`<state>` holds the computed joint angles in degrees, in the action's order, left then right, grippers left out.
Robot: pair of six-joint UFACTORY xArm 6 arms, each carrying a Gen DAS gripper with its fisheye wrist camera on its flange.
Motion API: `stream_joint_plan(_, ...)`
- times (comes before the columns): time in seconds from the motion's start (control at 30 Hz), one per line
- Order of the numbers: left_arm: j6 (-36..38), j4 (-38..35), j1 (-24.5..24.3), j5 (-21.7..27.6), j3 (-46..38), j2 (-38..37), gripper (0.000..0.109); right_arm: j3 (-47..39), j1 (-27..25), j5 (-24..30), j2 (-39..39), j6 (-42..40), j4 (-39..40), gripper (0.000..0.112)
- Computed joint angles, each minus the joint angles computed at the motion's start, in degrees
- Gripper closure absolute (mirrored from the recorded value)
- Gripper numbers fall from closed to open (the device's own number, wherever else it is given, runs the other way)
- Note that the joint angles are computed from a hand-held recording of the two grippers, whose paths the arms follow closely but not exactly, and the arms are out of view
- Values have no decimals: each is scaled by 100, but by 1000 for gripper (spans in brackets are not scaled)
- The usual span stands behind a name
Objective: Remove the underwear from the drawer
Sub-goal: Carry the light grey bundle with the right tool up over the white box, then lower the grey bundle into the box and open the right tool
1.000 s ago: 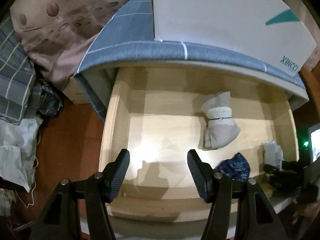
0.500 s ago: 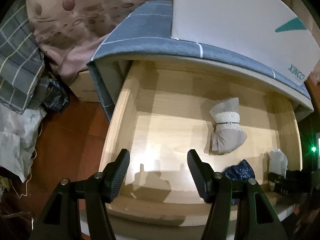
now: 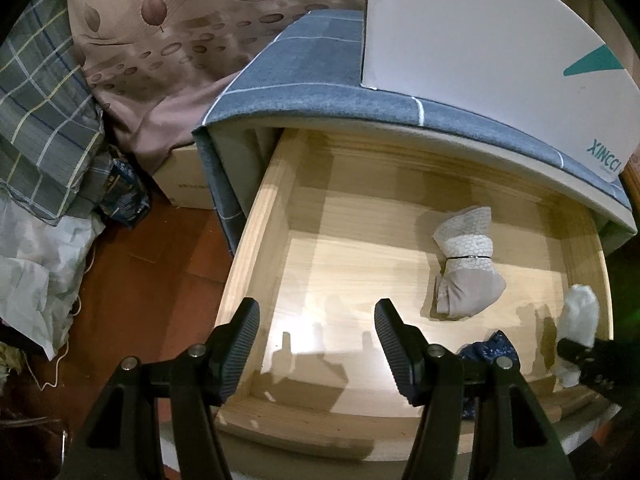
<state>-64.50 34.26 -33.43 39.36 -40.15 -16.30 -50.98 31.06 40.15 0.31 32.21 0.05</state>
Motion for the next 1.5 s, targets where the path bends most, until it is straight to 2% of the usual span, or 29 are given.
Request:
stream_joint_plan(0.43,31,-104,60,-61,67,-64,47,77,-38,135,-1007,-52,11,78)
stream_joint_plan(0.57,20,-94,56,-50,63,-58,47,-55,-92,53,-1185,-120,-74,78)
stream_joint_plan(0.83,-14,-101,46,-44,41,-27,47,-659,-159,272,-1358,-126,-371,78)
stream_joint_plan(1.1,-125,-37,38,-33,57,-72,47,-1596,-293,344,-992,-59,-623,78)
stream_joint_plan(1.5,-168,-88,114,-210,216,-229,47,-3558,-535,643,344,-28,-1046,78)
